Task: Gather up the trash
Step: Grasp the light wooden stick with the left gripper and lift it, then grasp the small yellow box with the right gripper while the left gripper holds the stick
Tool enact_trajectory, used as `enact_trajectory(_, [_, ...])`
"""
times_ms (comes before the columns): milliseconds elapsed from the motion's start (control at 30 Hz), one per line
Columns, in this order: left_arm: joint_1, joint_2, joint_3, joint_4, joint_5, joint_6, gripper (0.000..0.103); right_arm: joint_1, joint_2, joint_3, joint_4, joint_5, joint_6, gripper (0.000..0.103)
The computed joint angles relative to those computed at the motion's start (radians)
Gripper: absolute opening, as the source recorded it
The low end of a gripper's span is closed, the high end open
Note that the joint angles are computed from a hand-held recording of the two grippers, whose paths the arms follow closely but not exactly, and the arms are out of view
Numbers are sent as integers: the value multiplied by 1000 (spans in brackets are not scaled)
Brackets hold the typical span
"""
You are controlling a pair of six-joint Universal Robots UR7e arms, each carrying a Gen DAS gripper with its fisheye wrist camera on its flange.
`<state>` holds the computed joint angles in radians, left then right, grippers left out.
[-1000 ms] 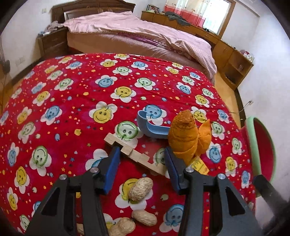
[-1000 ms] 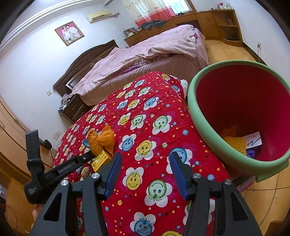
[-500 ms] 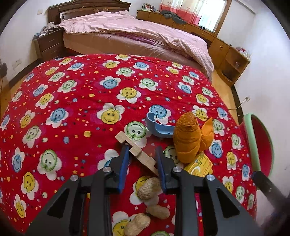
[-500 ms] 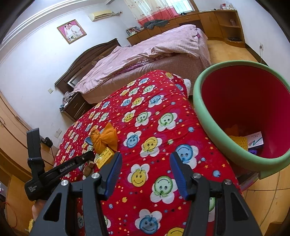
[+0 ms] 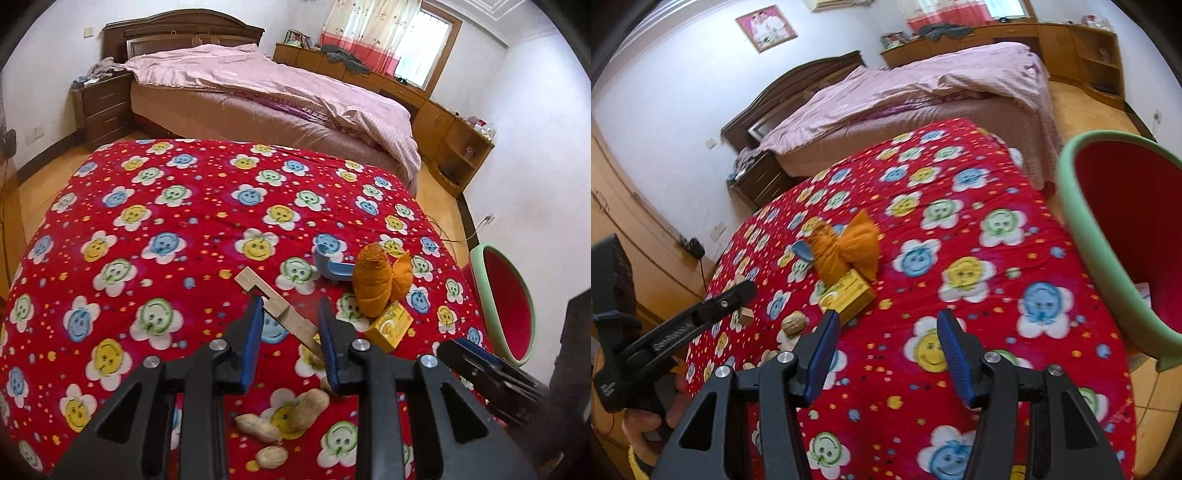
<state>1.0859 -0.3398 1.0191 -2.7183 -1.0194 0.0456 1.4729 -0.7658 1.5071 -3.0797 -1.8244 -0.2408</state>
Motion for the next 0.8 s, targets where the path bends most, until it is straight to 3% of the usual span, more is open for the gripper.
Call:
enact_trajectory(233, [14, -31, 43, -11, 33, -19, 29, 25, 57, -81, 59, -22, -49, 65])
enact_trajectory(800, [27, -62, 84, -34, 38, -30, 29, 49, 162, -211, 106, -119, -123, 65])
